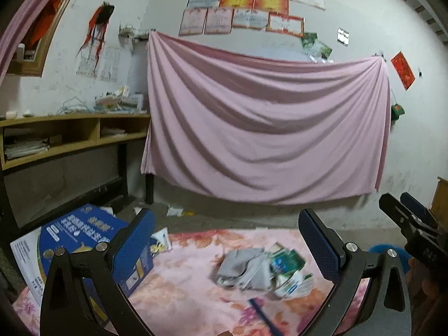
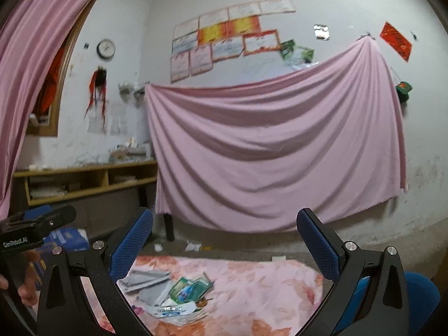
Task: Collect trash
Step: 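Move both tools back over the bed toward the grey masks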
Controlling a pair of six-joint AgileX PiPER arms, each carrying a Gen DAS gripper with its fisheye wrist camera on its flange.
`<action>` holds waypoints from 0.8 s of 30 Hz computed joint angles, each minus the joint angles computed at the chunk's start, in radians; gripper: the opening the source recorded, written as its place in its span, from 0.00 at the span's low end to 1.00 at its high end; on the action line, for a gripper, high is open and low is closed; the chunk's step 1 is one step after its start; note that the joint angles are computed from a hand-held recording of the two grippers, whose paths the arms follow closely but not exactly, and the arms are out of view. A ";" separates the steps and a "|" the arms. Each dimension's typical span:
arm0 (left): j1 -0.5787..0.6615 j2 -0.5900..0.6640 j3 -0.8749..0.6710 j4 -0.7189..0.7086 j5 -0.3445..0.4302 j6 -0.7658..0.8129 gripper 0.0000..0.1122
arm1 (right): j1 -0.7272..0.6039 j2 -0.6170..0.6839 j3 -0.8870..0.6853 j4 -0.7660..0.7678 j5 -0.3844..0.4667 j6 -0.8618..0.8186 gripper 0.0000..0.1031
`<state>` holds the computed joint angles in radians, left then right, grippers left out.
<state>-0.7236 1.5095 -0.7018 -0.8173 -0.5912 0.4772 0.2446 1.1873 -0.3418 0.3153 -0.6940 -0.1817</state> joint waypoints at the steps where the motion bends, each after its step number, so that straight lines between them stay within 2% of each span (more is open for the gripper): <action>1: 0.017 0.007 0.001 0.026 0.019 -0.022 0.89 | 0.010 0.024 -0.018 0.008 0.017 -0.008 1.00; 4: 0.060 0.036 0.002 0.113 0.071 -0.100 0.89 | 0.012 0.070 -0.056 -0.006 0.070 0.004 1.00; 10: 0.100 0.109 -0.070 0.138 0.205 -0.087 0.89 | -0.009 0.136 -0.118 -0.031 0.197 0.017 1.00; 13: 0.110 0.161 -0.140 0.067 0.296 0.017 0.89 | -0.026 0.164 -0.151 -0.054 0.268 0.036 1.00; 16: 0.111 0.218 -0.195 0.008 0.349 0.097 0.88 | -0.037 0.190 -0.182 -0.055 0.325 0.030 1.00; 19: 0.105 0.267 -0.241 -0.021 0.374 0.147 0.81 | -0.050 0.212 -0.207 -0.067 0.378 0.037 1.00; 24: 0.103 0.338 -0.324 -0.098 0.425 0.262 0.67 | -0.086 0.250 -0.252 -0.172 0.472 0.133 0.88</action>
<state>-0.6210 1.8477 -1.0254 -0.9156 -0.1662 0.7392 0.1584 1.4376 -0.5941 0.1432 -0.2220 -0.0487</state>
